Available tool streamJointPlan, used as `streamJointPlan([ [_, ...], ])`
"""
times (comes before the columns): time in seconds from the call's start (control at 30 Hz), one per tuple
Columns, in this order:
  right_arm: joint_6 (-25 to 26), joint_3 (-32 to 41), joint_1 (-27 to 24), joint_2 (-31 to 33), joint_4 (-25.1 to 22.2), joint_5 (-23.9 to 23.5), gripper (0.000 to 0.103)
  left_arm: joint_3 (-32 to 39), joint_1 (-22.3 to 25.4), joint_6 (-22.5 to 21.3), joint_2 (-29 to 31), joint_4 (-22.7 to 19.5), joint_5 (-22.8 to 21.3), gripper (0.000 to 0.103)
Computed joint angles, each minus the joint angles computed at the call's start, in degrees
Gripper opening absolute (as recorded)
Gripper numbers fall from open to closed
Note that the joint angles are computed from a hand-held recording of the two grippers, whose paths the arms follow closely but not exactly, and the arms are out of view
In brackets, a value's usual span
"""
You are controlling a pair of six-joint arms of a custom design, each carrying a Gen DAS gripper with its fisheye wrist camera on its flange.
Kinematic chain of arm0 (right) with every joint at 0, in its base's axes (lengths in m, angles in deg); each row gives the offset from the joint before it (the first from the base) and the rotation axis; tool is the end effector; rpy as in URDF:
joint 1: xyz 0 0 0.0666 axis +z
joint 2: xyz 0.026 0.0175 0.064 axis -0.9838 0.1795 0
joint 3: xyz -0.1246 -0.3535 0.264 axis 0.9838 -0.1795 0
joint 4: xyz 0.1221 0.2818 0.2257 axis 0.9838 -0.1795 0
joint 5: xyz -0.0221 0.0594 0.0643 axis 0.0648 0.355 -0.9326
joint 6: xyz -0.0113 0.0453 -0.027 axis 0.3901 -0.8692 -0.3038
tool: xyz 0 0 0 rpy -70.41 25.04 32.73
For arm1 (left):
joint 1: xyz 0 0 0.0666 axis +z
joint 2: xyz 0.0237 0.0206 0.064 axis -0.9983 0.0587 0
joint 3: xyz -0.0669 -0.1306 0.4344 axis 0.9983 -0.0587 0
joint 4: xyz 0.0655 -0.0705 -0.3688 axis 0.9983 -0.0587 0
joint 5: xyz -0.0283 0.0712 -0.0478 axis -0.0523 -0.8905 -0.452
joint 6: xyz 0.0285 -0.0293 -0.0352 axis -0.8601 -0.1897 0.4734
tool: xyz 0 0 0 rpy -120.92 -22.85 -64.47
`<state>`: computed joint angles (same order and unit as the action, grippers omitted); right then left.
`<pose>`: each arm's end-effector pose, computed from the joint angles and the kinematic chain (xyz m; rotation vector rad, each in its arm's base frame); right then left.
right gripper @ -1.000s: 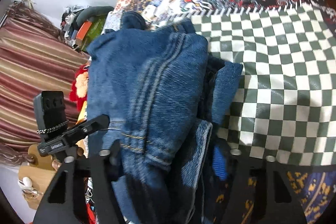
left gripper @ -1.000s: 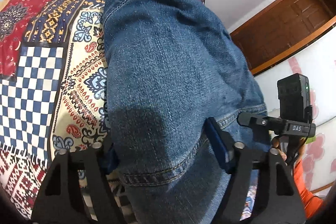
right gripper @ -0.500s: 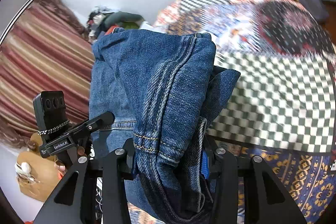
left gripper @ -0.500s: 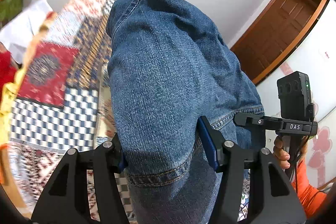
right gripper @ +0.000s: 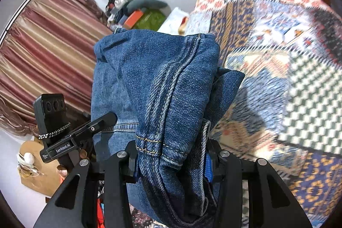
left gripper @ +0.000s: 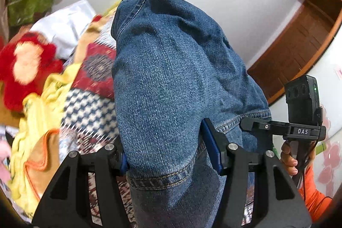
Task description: Fold large clothes
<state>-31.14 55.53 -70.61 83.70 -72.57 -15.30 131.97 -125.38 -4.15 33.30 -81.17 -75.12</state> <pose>0.6194 0.1250 0.4890 -0.7850 2.5371 1.1499 0.4729 -0.3665 0.4799 -0.4349 2.3252 -0.4417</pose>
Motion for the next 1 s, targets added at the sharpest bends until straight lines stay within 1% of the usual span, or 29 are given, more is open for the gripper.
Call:
streamJointPlan([
  [0.13,-0.69,-3.54,3.44,0.16,1.45,3.27,0.041,-7.81,0.99,3.69,-2.72,3.96,1.8,0.058],
  [0.2,-1.24,-4.42,4.83,1.07,2.08,5.09,0.041,-11.8,1.68,6.47,-3.42,6.38,3.84,0.058],
  [0.3,-2.68,-6.06,6.77,2.67,3.19,7.76,0.041,-16.25,3.16,9.16,-3.54,9.25,6.96,0.058],
  [0.43,-3.67,-7.34,8.6,5.16,4.07,10.52,0.041,-19.47,4.34,10.82,-2.51,11.16,9.58,0.058],
  [0.57,-4.09,-6.58,9.18,7.54,5.03,11.45,0.042,-23.24,6.05,12.95,-1.34,16.37,13.19,0.06],
  [0.67,-3.14,-6.07,9.33,8.23,5.59,11.9,0.045,-24.81,6.09,13.97,-1.27,19.24,12.95,0.064],
  [0.73,-2.51,-6.49,9.53,8.14,6.19,12.44,0.048,-25.09,5.77,13.64,-1.33,19.6,12.23,0.066],
  [0.8,-2.31,-7.22,9.33,7.92,6.46,12.27,0.051,-24.89,5.0,13.6,-1.55,18.78,10.89,0.068],
  [0.83,-2.42,-7.93,9.28,7.65,6.82,12.32,0.052,-24.8,4.63,13.57,-1.62,18.11,10.19,0.069],
  [0.9,-2.69,-9.28,8.82,6.93,7.58,12.8,0.058,-24.15,3.69,13.49,-1.74,15.63,8.55,0.069],
  [1.0,-2.79,-10.9,8.07,5.25,9.03,14.04,0.062,-24.03,2.6,13.64,-2.35,13.23,6.36,0.069],
])
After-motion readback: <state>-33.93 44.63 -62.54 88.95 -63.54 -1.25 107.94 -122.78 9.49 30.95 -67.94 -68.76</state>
